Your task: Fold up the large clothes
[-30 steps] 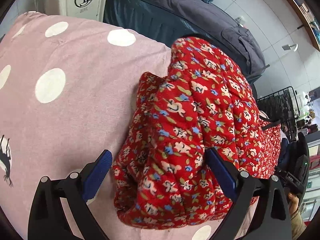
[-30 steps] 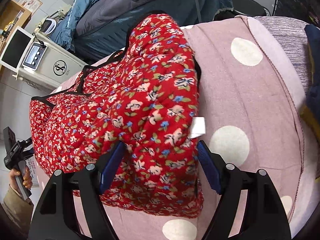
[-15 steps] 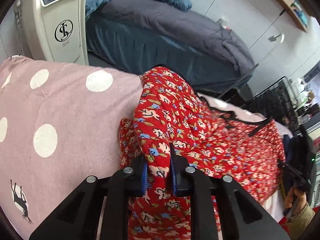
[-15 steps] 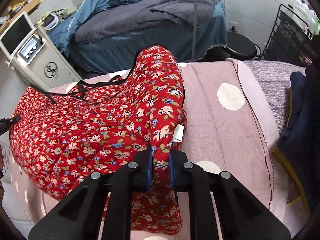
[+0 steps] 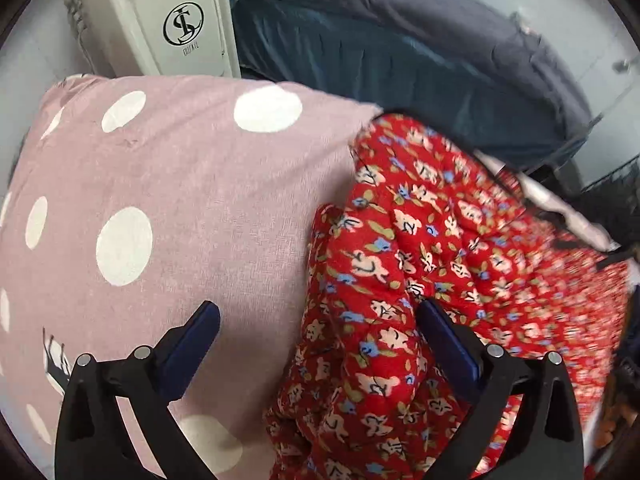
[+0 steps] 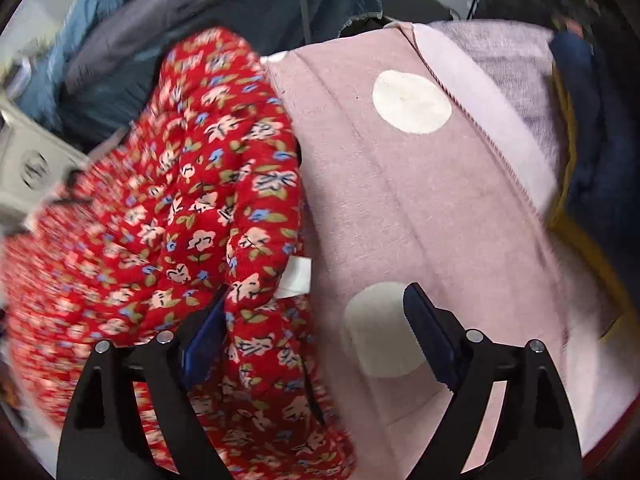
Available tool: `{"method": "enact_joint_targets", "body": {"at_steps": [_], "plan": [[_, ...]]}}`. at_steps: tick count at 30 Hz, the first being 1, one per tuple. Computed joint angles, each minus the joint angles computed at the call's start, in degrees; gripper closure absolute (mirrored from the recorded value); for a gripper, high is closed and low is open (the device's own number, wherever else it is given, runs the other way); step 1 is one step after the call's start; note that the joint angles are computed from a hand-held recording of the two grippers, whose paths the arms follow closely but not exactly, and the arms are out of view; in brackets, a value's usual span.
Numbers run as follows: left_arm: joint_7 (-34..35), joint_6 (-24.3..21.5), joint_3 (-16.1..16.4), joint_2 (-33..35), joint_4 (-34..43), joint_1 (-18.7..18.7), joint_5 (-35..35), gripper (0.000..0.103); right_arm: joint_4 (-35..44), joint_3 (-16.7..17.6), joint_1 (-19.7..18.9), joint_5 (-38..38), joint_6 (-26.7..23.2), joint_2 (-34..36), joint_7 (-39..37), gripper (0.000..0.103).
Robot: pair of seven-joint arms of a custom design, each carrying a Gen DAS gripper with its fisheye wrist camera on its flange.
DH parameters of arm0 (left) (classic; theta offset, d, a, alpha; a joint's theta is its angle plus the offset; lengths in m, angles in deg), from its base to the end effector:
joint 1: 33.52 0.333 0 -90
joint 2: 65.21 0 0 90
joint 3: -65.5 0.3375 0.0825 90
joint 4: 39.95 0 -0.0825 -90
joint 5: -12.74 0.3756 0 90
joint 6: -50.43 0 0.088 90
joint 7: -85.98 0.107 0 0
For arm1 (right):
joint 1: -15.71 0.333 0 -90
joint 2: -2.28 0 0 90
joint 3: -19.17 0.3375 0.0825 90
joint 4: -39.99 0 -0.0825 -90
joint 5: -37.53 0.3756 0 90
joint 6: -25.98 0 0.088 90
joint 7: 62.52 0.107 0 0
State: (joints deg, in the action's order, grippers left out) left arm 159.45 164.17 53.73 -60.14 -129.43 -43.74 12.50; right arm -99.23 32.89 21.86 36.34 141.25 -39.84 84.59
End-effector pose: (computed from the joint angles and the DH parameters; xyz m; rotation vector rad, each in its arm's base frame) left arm 0.5684 -0.2233 0.6433 -2.0088 2.1992 -0.4704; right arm 0.3133 0.1345 0.5919 -1.2287 2.5733 -0.3168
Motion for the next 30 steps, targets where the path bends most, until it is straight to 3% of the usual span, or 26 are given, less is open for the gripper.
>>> {"method": "enact_joint_targets", "body": {"at_steps": [4, 7, 11, 14, 18, 21, 23, 30], "plan": [[-2.77, 3.49, 0.08, -6.22, -3.55, -0.32, 3.68, 0.007, 5.29, 4.52, 1.53, -6.0, -5.85, 0.06, -3.71, 0.019], [-1.13, 6.06, -1.06, -9.9, -5.84, -1.94, 4.53, 0.006, 9.54, 8.13, 3.29, -9.49, -7.02, 1.54, -5.4, 0.018], [3.58, 6.83, -3.93, -12.04, -7.74, -6.36, 5.56, 0.006, 13.62, 9.37, 6.88, -8.84, -3.31, 6.38, -6.52, 0.014], [6.0, 4.49, -5.74, -10.54, -7.55, -9.53, 6.21, 0.006, 13.85, 6.6, 11.04, -3.38, 0.54, 10.11, -9.19, 0.011], [3.66, -2.67, -6.92, -4.54, -3.13, -11.95, 10.56, 0.005, 15.04, 6.01, 12.85, -2.85, -4.09, 16.07, -10.18, 0.008], [2.98, -7.56, -6.36, 0.12, 2.1, -12.65, 9.78, 0.005, 12.98, 2.5, 13.91, 1.59, -1.95, 16.79, -10.0, 0.005], [4.46, -11.68, -6.29, 4.54, 7.86, -13.6, 11.26, 0.005, 14.55, 1.93, 14.4, 1.1, -3.68, 19.13, -12.29, 0.005], [5.88, -16.75, -5.27, 11.48, 15.75, -15.79, 12.67, 0.004, 17.53, 1.03, 15.31, -0.87, -5.79, 24.41, -11.57, 0.004]]}}
